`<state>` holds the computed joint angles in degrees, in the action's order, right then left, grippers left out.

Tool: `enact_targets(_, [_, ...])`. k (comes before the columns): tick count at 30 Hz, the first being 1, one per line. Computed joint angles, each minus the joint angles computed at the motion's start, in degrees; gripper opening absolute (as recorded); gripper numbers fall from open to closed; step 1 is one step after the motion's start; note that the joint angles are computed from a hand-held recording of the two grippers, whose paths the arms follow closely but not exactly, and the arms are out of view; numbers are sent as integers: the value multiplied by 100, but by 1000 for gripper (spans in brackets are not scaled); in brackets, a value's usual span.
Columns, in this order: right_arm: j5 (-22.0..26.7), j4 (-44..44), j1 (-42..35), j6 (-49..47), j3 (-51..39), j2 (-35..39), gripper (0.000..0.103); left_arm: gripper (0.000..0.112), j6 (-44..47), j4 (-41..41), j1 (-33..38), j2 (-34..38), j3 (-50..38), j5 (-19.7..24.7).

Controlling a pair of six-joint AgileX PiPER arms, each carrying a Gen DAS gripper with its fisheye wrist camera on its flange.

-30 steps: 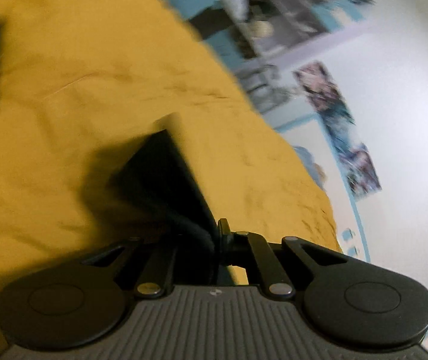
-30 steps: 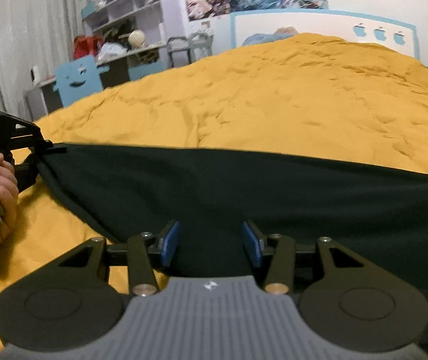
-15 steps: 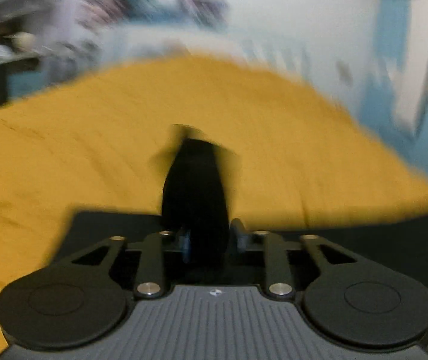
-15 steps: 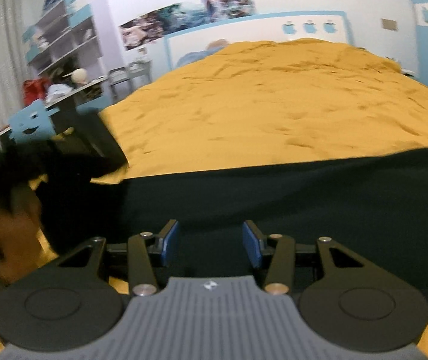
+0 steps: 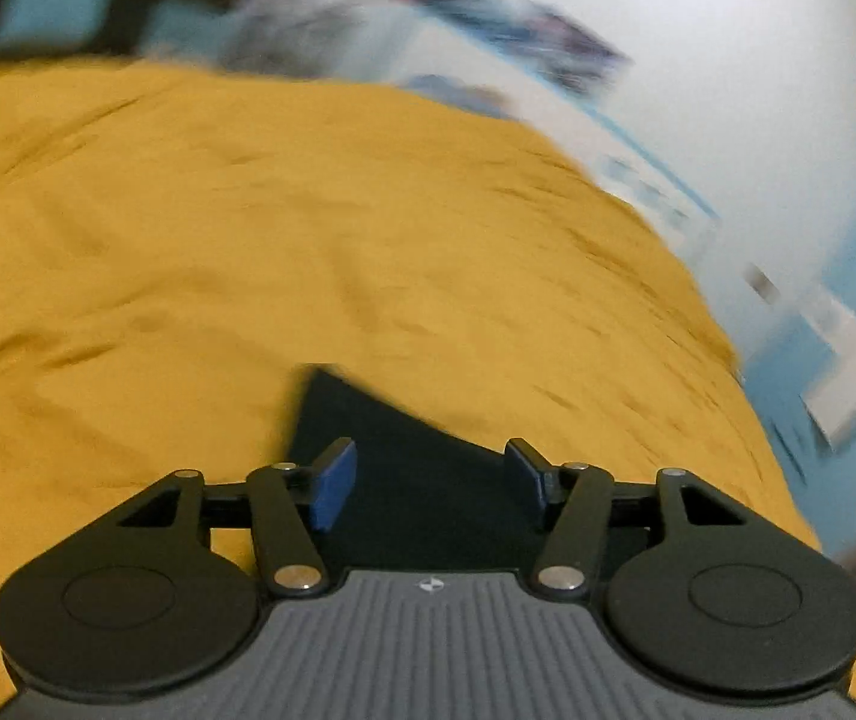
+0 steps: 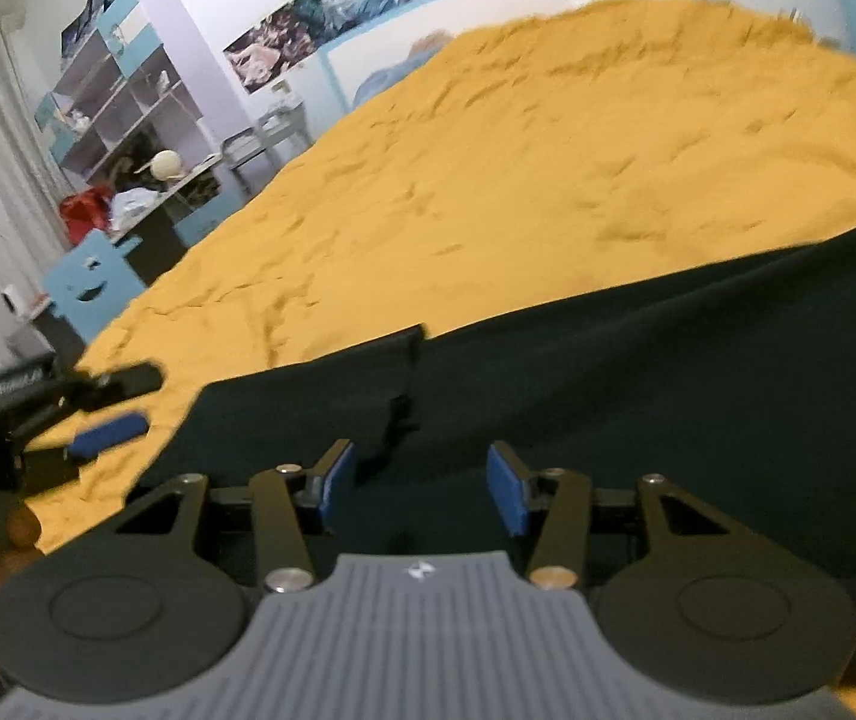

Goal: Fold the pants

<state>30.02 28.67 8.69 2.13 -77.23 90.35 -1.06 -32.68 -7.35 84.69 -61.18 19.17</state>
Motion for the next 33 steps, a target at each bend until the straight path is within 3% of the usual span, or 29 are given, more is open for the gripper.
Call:
enact_targets(2, [223, 578, -119, -550, -450, 473, 48, 67, -139, -354, 391, 193, -138, 380])
enact_targets(5, [799, 1089, -361, -831, -1349, 1311, 48, 67, 348, -1164, 786, 340, -93, 721])
enact_targets(8, [1460, 1153, -487, -625, -2276, 2064, 49, 67, 319, -1023, 826, 482, -277, 997])
enact_targets(11, [1709, 1077, -411, -530, -2780, 2411, 49, 67, 485, -1050, 882, 811, -638, 1344])
enact_targets(14, [1898, 924, -279, -540, -3231, 2627, 7, 67, 519, -983, 834, 827, -603, 1341])
enact_targets(19, [1821, 1386, -325, -809, -3039, 2369, 2, 67, 901, -1365, 1007, 768, -475, 1459])
enact_targets(27, [1880, 2416, -944, -1014, -1841, 1262, 2, 67, 1728, -2079, 1255, 653, -393, 1797])
enact_targets(31, [2134, 1178, -764, -243, -1894, 1429, 3, 67, 1555, -1556, 1077, 824, -603, 1975])
enact_targets(33, [2098, 592, -642, 75, -1851, 1393, 14, 65, 1150, -889, 915, 888, -744, 2010])
